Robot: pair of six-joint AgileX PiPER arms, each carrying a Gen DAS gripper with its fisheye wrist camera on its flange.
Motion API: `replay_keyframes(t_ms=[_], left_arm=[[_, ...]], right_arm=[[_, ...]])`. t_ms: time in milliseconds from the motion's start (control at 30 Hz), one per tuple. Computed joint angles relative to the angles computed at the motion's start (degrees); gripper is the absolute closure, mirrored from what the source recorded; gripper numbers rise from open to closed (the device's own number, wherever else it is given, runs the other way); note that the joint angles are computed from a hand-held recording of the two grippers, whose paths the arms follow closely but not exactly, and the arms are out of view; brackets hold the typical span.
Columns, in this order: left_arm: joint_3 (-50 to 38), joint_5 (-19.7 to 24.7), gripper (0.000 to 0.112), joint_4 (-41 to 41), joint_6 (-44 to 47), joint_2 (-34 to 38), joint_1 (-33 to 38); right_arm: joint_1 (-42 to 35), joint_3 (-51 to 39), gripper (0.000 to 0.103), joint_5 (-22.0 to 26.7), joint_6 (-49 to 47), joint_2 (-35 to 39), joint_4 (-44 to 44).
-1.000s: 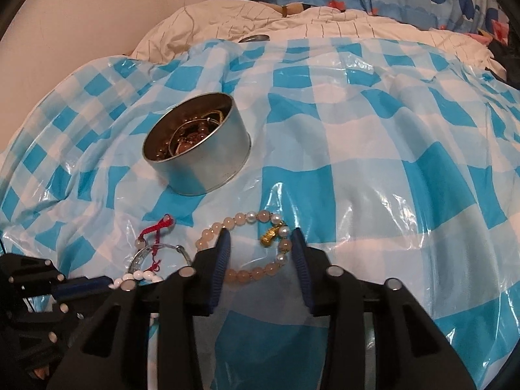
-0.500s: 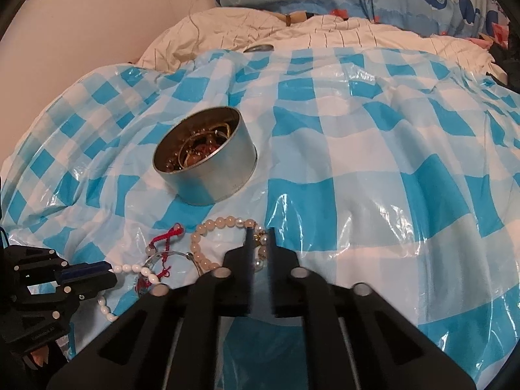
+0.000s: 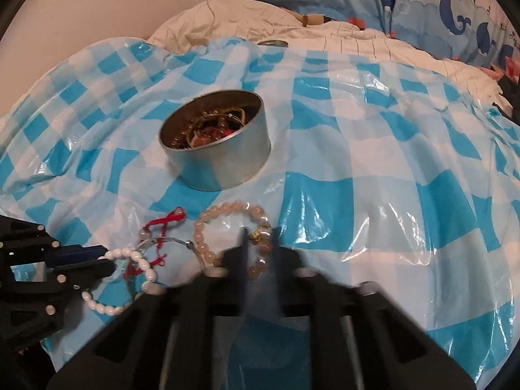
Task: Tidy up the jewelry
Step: 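Lift both bracelets and carry them toward the silver tin with both grippers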
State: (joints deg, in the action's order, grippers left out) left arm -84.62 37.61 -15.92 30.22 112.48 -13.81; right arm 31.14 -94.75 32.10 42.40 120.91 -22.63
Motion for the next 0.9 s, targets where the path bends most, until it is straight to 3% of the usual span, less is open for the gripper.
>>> replay_keyframes(t_ms=[233, 900], left_arm=[[0.8, -2.1, 0.106, 1.3, -0.9, -1.6, -0.3], [1.9, -5.3, 0.106, 5.5, -3.7, -3.4, -1.5]], right_arm=[[-0.1, 5.0, 0.095, -5.3, 7.7, -4.0, -6.6], [0.1, 10.5, 0.095, -12.0, 20.9, -8.6, -18.7]])
